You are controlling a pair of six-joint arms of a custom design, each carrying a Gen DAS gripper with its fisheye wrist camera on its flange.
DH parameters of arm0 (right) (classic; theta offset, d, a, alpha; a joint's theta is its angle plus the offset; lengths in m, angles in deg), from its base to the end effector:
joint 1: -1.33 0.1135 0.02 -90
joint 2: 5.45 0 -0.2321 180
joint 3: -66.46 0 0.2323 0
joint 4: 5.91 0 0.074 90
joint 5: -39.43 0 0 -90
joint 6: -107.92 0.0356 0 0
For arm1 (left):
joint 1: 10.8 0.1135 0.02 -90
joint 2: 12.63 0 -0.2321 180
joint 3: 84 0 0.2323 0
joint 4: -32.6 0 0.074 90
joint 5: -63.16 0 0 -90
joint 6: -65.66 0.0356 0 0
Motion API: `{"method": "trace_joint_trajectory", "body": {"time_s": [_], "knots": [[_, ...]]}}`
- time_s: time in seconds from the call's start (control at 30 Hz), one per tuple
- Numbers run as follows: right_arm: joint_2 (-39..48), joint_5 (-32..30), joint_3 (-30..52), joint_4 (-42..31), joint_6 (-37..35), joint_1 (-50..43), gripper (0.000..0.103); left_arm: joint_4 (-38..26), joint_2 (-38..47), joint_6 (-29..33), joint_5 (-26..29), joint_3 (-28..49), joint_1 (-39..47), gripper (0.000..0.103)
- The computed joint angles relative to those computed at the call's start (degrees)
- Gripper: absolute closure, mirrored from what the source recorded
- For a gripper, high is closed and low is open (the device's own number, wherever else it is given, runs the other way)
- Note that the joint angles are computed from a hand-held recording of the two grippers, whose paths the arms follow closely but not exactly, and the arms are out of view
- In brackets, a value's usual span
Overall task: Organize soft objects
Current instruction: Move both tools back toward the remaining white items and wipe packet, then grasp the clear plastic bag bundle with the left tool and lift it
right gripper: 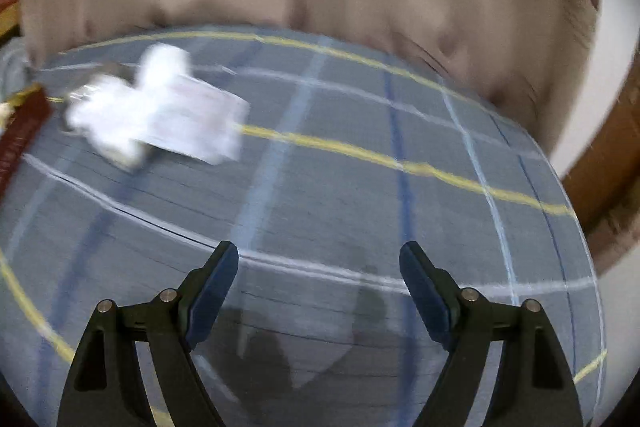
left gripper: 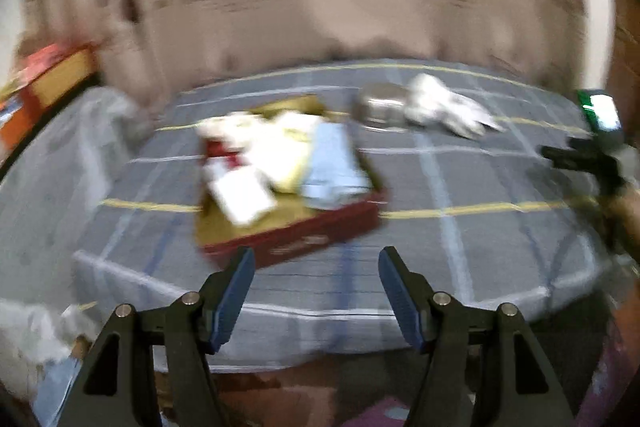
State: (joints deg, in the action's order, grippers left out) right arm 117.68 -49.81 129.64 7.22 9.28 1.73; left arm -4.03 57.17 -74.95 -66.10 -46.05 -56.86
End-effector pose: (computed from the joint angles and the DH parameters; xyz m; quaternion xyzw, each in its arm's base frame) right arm 0.3382 0.0019 0.0269 -0.0708 0.9271 -0.0326 0.3666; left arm 0.1373 -0.1100 0.1143 -0.0994 0.9221 0.0880 0.3635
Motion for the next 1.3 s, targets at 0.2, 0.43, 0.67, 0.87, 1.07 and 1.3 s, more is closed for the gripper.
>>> {"method": "trace_joint_trajectory", "body": {"time_s": [0.2,0.43,0.67,0.87,1.07,1.3], "knots": [[-0.33,-3.26,-0.88,1.56,0.12,-1.89,0.022,12.68,11.57,15.35,11.29,9.52,7.27,0.037],[-0.19,-9.4,-0.85,0.81,0.96,-4.08,0.016,16.6,34.07,32.93,22.77,31.44,18.17,0.037],[0.37,-13.44,-0.09,0.37,0.7,-5.44,0.016,9.52,53.25,42.25,32.8,54.89,28.28,0.037],[0.2,-15.22,-0.18,0.3,0.69,-5.78,0.015,5.6,62.08,46.94,34.92,66.01,29.94,0.037],[-0.33,-16.5,-0.86,1.0,0.74,-6.01,0.013,1.62,67.47,50.32,34.06,74.05,29.82,0.038],[-0.88,-17.26,-1.39,1.42,1.03,-6.18,0.01,-10.35,78.34,52.94,36.74,91.32,31.32,0.073]]}}
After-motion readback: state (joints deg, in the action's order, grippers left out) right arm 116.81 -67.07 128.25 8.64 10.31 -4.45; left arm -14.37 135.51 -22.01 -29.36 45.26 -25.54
